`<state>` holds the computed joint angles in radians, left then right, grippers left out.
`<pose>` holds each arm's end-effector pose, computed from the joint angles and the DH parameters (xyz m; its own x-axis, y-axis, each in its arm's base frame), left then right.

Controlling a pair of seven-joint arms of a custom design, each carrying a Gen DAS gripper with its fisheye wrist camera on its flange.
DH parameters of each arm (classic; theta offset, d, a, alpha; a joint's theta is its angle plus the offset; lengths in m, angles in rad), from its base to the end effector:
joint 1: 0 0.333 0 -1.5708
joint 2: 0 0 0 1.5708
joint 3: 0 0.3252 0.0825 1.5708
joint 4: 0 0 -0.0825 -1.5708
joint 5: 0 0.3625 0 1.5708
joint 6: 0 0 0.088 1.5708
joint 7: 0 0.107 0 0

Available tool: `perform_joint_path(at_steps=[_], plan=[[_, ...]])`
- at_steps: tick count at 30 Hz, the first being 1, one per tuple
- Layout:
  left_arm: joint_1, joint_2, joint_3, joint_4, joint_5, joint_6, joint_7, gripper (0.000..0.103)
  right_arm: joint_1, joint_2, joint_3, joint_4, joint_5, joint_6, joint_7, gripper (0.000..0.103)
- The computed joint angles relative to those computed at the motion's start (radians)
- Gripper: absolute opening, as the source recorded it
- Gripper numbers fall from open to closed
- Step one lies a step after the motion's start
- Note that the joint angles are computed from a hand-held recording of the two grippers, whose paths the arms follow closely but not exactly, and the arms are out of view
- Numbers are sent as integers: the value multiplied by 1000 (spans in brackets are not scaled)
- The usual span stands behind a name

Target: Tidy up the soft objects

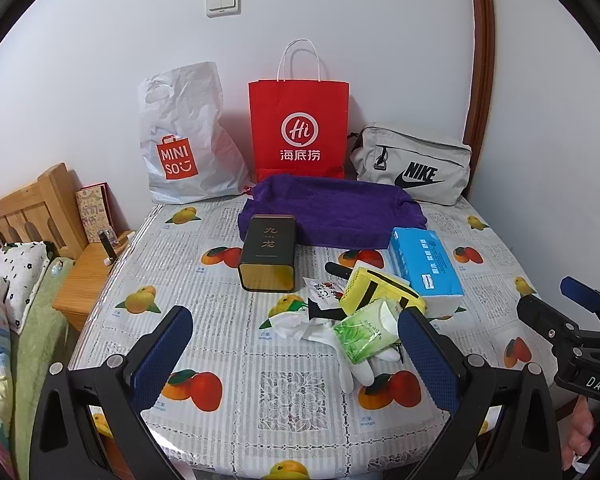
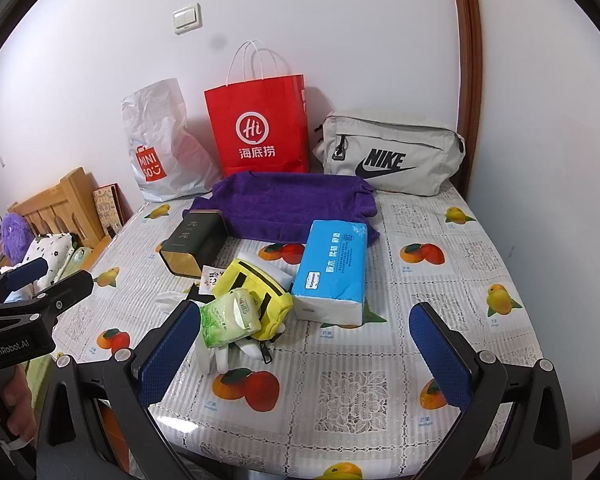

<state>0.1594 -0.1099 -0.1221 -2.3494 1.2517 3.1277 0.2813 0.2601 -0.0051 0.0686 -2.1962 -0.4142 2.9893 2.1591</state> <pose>0.4866 -0.0654 0.4580 0.0719 -0.9974 0.0080 -0.6217 -0.0510 -0.7816 0.5192 0.2072 0.4985 0.1602 -0.9833 -0.0869 -0.6913 -0.0489 -0.7209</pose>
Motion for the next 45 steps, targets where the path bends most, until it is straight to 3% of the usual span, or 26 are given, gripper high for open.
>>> perform_joint_path(at_steps=[11,20,23,28,31,34,39,41,45], plan=[[2,6,7,0,-24,13,21,103,6,4,0,6,-37,4,26,103],[-15,68,32,-8,-244,48,230,103,7,17,-10,11,-54,7,37,103],[-16,115,38,29,-103,76,125,103,8,29,-20,13,-59,2,38,103],[-93,200,89,107,72,86,34,103,16,53,-49,23,-108,-17,89,103],[-111,246,91,120,2,115,138,103,16,75,-60,24,-81,-10,68,103],[-146,285,99,140,-43,93,208,103,23,100,-76,37,-58,-22,51,103],[-233,354,150,200,-41,46,277,103,38,143,-103,55,2,-36,5,103],[-275,378,183,232,11,31,259,103,45,162,-116,65,16,-44,-7,103],[-250,430,132,259,-98,11,437,103,51,197,-131,89,66,-56,-44,103]])
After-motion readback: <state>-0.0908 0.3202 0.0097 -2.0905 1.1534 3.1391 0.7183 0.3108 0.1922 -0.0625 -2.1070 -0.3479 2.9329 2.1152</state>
